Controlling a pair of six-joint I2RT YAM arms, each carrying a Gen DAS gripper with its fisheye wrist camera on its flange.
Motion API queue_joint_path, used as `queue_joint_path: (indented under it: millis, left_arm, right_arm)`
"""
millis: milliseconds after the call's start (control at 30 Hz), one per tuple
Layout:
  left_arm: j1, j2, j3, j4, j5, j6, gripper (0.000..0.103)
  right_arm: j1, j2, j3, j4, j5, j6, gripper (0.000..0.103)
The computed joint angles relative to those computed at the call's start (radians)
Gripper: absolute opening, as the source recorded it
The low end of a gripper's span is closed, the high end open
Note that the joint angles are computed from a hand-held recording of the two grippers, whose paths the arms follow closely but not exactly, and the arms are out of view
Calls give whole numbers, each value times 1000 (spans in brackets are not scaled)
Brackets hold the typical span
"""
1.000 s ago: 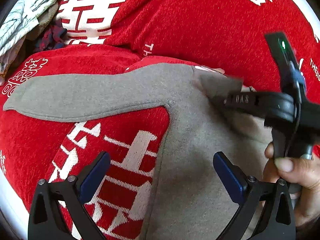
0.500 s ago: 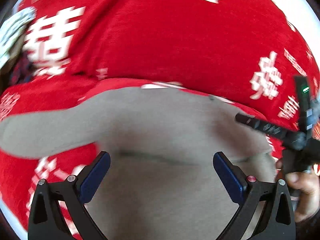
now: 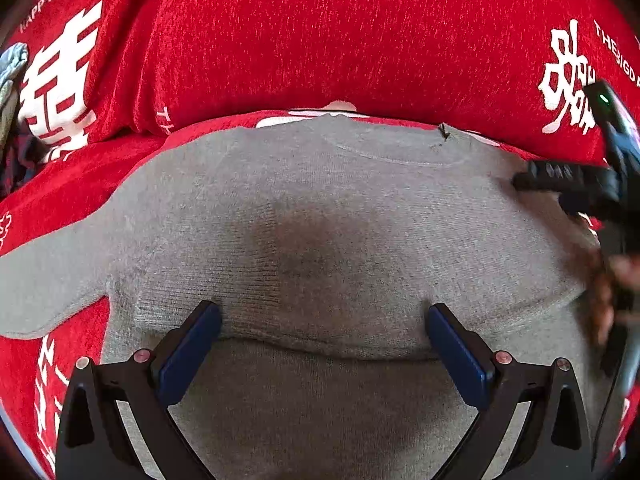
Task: Fold small clothes
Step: 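Release the sleeve onto the sweater and smooth it with the right gripper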
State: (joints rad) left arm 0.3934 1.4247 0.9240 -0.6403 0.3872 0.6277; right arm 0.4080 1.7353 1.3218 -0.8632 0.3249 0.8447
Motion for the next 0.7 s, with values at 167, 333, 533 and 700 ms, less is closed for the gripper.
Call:
queue_joint_path:
  millis: [167, 333, 533, 700]
  left_arm:
    - [-4, -5, -17, 31, 6, -14, 103]
    - [-11, -4, -23, 47, 0, -23, 103]
    - [1, -16, -16, 4, -9, -18, 103]
    - [80, -51, -39, -60, 31, 45, 103]
  right_arm:
    - [-32, 74, 79, -37, -13, -54, 93]
    - [110, -97, -78, -6, 12, 57, 93]
    - [328, -207, -165, -114, 151, 232, 93]
    - [457, -173, -105, -238, 196, 318, 93]
